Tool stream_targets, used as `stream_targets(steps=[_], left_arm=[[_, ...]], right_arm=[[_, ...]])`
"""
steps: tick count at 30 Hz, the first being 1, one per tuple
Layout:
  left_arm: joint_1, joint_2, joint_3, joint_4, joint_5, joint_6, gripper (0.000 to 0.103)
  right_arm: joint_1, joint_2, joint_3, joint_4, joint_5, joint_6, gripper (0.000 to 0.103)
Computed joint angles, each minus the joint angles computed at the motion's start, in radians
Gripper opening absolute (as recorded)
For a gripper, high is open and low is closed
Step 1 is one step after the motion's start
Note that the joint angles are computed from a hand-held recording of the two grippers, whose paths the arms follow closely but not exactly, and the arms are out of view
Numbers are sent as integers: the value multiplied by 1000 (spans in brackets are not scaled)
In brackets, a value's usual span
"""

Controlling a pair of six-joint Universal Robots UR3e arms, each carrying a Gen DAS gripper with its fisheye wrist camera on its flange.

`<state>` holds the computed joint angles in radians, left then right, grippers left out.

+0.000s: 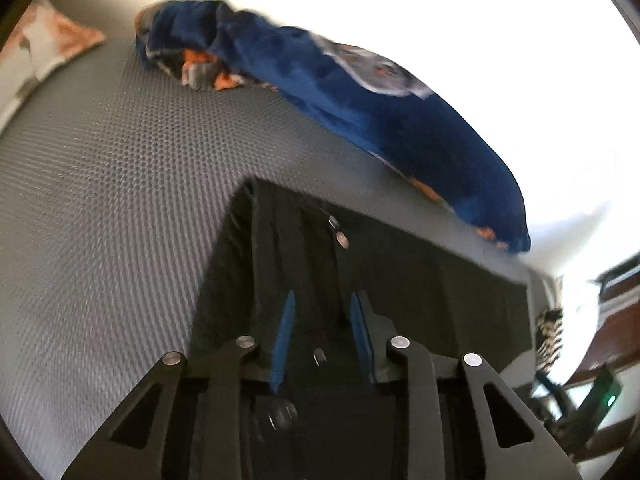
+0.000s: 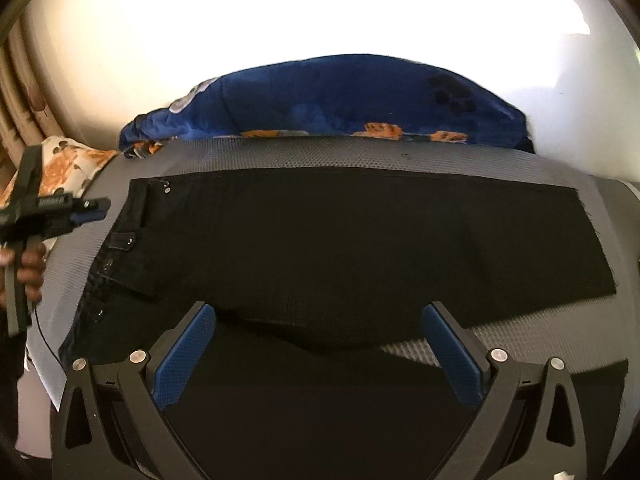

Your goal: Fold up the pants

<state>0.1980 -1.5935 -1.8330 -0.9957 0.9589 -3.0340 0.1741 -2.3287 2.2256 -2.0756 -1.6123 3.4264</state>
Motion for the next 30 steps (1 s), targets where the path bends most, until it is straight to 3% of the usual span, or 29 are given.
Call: stream_targets(steps=[3,11,14,21,26,30], left_arm=[[-1,-123,86,27,7,-3,29],[14,-336,271,-67,-100,70,28],[11,-354,295,-85,-107,105,20],[49,-353,308,-127,-97,117,20],[81,-360,296,-174,-162,164,20],[49,-415,347,-155,-213,108,20]], right_arm=[[-18,64,11,-64,19,-24,102],[-55,275,0,-222,63,-68,102],[-67,351,-23,-273,78,-95,102],[-61,485,-86,-353,79,-125,102],[-41,562,-121,-399,92,-122,102],[-29,604,-140,-423,95,-124,102]])
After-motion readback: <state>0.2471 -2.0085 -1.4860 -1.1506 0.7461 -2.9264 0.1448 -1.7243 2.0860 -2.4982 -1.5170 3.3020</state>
